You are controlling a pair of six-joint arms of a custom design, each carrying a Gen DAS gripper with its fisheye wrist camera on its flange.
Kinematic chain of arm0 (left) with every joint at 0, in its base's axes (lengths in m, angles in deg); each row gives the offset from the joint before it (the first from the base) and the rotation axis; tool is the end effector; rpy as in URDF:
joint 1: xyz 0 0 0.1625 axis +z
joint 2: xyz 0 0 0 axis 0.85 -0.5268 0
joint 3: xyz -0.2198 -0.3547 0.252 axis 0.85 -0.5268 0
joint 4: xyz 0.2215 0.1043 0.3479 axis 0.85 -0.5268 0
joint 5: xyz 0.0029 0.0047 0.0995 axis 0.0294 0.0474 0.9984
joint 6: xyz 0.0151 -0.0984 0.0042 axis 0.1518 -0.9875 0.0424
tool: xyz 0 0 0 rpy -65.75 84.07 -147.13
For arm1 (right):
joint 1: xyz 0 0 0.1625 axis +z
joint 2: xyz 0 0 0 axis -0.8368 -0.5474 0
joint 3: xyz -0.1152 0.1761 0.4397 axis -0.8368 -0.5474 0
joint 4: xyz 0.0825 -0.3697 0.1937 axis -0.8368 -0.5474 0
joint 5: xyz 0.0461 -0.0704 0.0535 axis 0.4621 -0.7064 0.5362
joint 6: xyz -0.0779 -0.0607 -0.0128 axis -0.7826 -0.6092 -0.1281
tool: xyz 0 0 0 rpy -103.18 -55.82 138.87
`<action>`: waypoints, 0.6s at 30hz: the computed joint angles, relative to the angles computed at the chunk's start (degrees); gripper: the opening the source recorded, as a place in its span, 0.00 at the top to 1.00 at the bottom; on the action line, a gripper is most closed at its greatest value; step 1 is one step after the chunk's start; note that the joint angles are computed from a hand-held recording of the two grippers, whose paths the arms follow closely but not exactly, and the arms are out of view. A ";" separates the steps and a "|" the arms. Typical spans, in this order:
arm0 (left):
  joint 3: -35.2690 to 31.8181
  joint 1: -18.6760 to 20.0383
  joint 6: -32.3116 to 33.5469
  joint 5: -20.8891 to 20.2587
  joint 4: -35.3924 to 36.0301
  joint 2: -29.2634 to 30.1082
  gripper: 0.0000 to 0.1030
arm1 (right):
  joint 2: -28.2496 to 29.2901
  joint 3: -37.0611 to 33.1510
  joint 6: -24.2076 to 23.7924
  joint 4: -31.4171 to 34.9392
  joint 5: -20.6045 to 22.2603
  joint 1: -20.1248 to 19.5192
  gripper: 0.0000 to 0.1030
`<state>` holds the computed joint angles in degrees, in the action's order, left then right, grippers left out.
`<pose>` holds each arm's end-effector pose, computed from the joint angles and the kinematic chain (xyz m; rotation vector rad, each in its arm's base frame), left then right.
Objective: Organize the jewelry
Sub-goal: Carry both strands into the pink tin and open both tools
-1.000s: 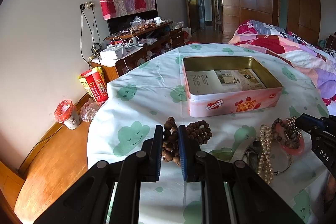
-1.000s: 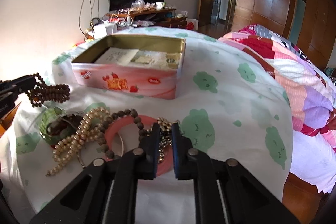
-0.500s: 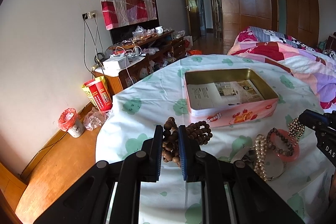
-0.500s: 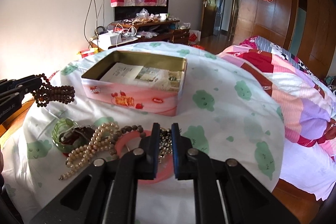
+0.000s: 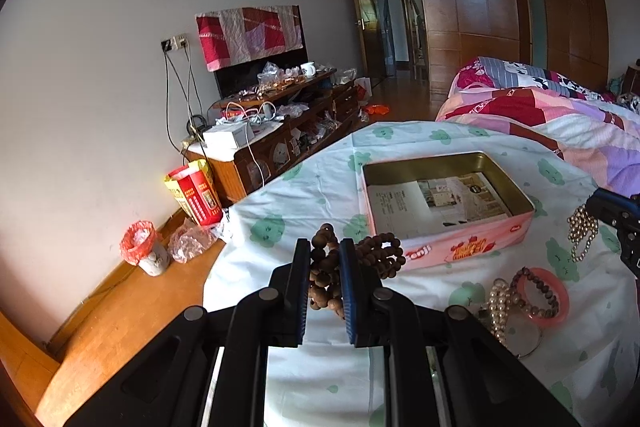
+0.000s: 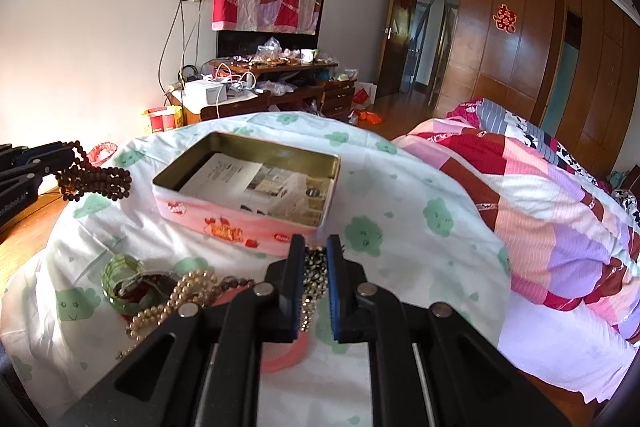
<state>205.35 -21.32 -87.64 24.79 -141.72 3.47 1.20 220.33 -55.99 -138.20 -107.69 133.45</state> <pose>-0.3069 -0.5103 -0.0087 0.6408 2.0169 -1.0417 0.0018 -0.5026 0.2647 0.6802 -2.0776 1.0362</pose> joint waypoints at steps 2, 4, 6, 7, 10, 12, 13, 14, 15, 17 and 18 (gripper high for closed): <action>-0.59 0.00 0.58 -0.73 0.69 -0.23 0.86 | -0.02 -0.58 -0.31 0.11 -0.06 0.26 0.88; -1.38 0.00 1.02 -1.09 1.61 -0.25 0.86 | -0.08 -0.87 -0.55 0.16 0.07 0.36 0.88; -2.16 0.14 1.66 -1.59 2.16 -0.19 0.86 | -0.18 -1.42 -0.53 0.69 0.22 0.52 0.88; -2.62 0.32 1.42 -2.20 3.08 -0.36 0.86 | -0.28 -1.56 -0.50 0.95 0.30 0.54 0.88; -3.98 0.67 2.48 -2.69 4.07 -0.27 0.86 | -0.53 -2.40 -0.29 2.50 0.42 0.80 0.88; -5.08 0.91 3.53 -3.01 4.78 -0.24 0.86 | -0.73 -3.03 -0.31 3.53 0.53 1.08 0.88; -5.40 1.02 3.71 -3.15 5.16 -0.35 0.86 | -0.78 -3.51 -0.32 4.19 0.55 1.30 0.88; -5.79 1.06 4.05 -3.19 5.49 -0.37 0.86 | -0.79 -4.06 -0.30 4.79 0.60 1.56 0.88; -6.27 1.16 4.73 -3.26 5.77 -0.36 0.86 | -0.80 -4.44 -0.27 5.25 0.58 1.76 0.88; -7.40 1.40 6.22 -3.17 6.15 -0.14 0.86 | -1.02 -5.26 -0.13 6.73 0.63 2.16 0.88; -8.02 1.56 6.99 -3.05 6.46 -0.07 0.86 | -0.99 -5.73 -0.22 7.27 0.65 2.33 0.88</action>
